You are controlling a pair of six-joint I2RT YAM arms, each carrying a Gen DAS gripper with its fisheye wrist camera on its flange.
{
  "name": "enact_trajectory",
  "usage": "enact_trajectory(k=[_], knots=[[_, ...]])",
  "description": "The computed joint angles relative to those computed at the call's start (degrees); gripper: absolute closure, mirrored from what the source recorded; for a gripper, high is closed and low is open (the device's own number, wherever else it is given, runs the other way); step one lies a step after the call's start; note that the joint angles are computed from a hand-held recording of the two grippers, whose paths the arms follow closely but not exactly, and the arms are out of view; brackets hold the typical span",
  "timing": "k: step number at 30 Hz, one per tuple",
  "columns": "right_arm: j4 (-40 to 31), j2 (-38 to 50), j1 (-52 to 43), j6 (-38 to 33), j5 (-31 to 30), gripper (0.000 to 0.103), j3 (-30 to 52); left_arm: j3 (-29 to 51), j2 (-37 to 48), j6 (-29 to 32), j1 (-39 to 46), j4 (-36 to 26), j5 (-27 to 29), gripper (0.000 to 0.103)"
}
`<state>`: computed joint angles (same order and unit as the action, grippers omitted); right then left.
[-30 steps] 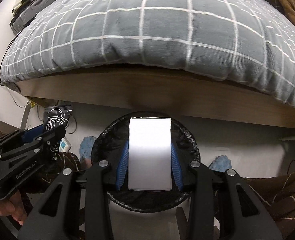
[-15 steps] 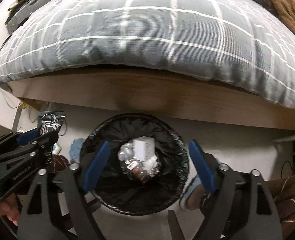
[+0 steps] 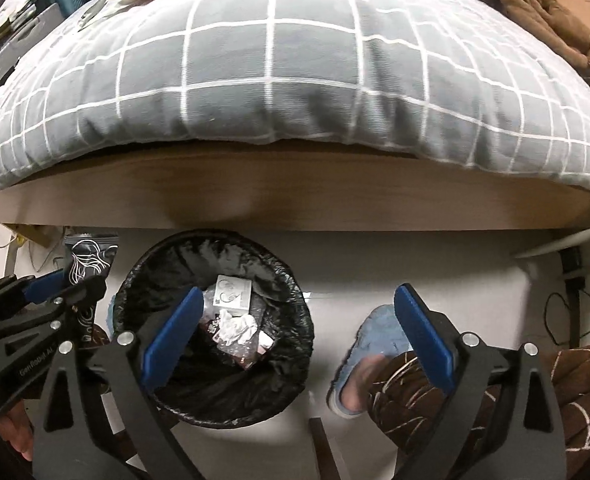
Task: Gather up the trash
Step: 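Open right gripper dropping the white box while left gripper releases the black packet, then move both grippers back over the bed toward the snack bag and yogurt cup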
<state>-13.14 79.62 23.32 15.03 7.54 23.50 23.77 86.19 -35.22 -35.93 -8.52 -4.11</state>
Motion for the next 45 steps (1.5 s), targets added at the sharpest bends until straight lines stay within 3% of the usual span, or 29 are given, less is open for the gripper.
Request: enact_trajectory(k=[11,21,26,35,45], knots=[[-1.72,-1.12,2.23,1.09,1.43,0.011,1.25,0.66,1.72,-0.68,-1.99,-0.48,-2.69,0.053],[-3.95,-5.07,1.92,0.63,1.53,0.011,2.14,0.66,-4.4,-1.28,-3.02,-5.05,-7.44,0.017],[-5.58,-10.06,2.74,-0.14,3.05,0.011,3.43,1.41,-11.06,-1.17,-2.08,-9.22,-10.56,0.006],[-6.3,-15.74,1.58,-3.91,3.89,0.011,7.82,6.2,-21.06,3.19,1.72,-15.53,-13.44,0.006],[-1.3,-10.52,-1.1,-8.24,2.72,0.011,14.39,14.1,-17.8,10.29,9.37,-13.14,-11.36,0.006]])
